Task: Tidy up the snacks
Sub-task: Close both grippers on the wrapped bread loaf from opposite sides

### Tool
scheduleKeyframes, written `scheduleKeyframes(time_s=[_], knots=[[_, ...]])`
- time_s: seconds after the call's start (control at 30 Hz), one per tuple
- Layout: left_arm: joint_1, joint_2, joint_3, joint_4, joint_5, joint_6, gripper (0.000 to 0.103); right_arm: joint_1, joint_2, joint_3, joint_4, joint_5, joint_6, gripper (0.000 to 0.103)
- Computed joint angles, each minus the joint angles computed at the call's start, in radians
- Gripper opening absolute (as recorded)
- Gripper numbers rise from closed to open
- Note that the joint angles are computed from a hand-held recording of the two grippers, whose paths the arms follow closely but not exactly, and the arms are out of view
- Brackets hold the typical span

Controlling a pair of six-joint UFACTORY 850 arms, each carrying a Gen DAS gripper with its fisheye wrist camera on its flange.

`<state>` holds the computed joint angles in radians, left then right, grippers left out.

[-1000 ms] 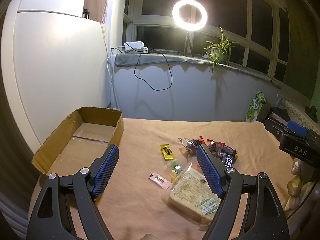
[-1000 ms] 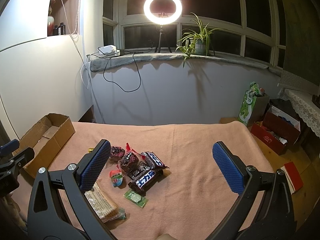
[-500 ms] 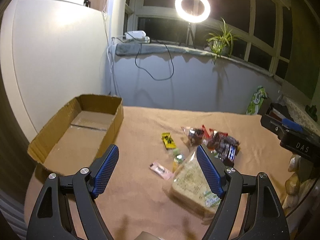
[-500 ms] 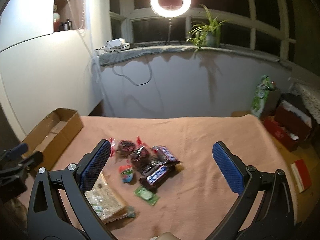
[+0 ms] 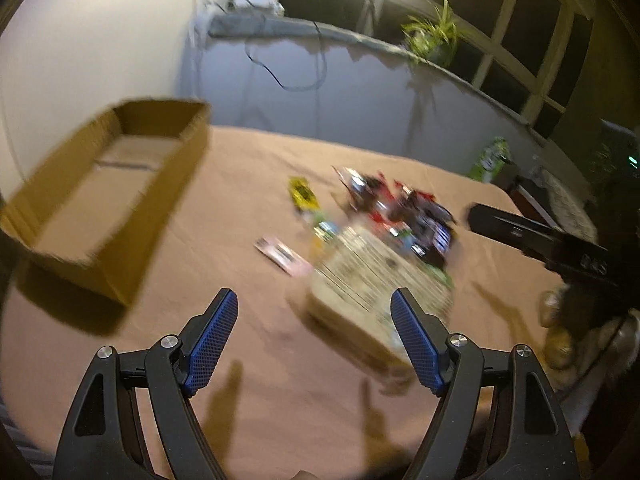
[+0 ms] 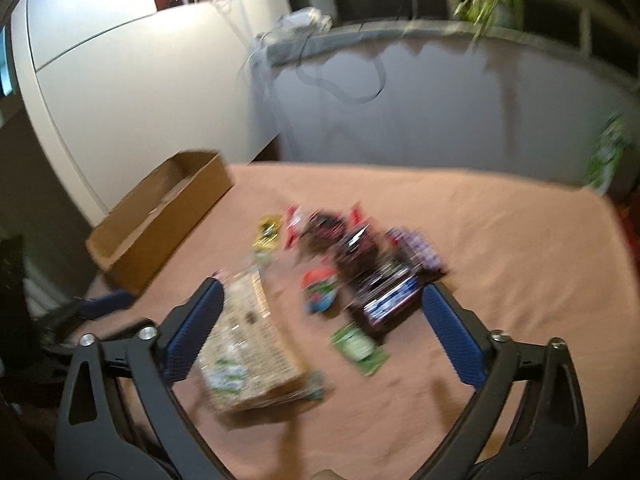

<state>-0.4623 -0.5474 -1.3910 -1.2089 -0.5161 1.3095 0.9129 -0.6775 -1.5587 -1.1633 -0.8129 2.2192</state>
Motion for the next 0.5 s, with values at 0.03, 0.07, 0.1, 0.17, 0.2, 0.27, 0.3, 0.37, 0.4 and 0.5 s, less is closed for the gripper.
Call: scheduleKeyframes(time_s=[0.03,0.07,0.1,0.17,0.2,0.27,0.3,0.37,0.4,0.5], knots=[[0.001,-0.010,-0.009,0.024,-0.032,-0.034,0.077,-0.014,0.008,0.017,-0.008,0.075,0.019,0.094],[0.004,-0.020,-0.020,0.046,-0.066,-0.070,0.074,-0.021,0.005,0.022,-0.019,0.115,0.037,0.092],[0.005,-0.028,-0.029,0.062,-0.091,-0.095,0.072,-0.029,0.006,0.030,-0.028,0.160,0.053,0.092],[0.007,-0.046,-0.047,0.090,-0.144,-0.137,0.070,-0.044,0.006,0.044,-0.052,0.255,0.081,0.086],[0.009,-0.054,-0.056,0.099,-0.167,-0.151,0.068,-0.050,0.001,0.040,-0.052,0.288,0.076,0.084],[0.012,-0.070,-0.074,0.111,-0.217,-0.176,0.066,-0.062,-0.014,0.028,-0.038,0.352,0.050,0.078],[0.013,-0.074,-0.077,0.111,-0.230,-0.181,0.065,-0.069,-0.021,0.022,-0.029,0.382,0.039,0.078],[0.015,-0.086,-0.088,0.118,-0.257,-0.197,0.064,-0.079,-0.031,0.014,0.003,0.418,0.009,0.074],[0.016,-0.088,-0.087,0.116,-0.264,-0.196,0.064,-0.083,-0.035,0.011,0.019,0.436,-0.004,0.073],[0.016,-0.097,-0.093,0.115,-0.272,-0.199,0.062,-0.097,-0.046,0.003,0.065,0.487,-0.045,0.068]])
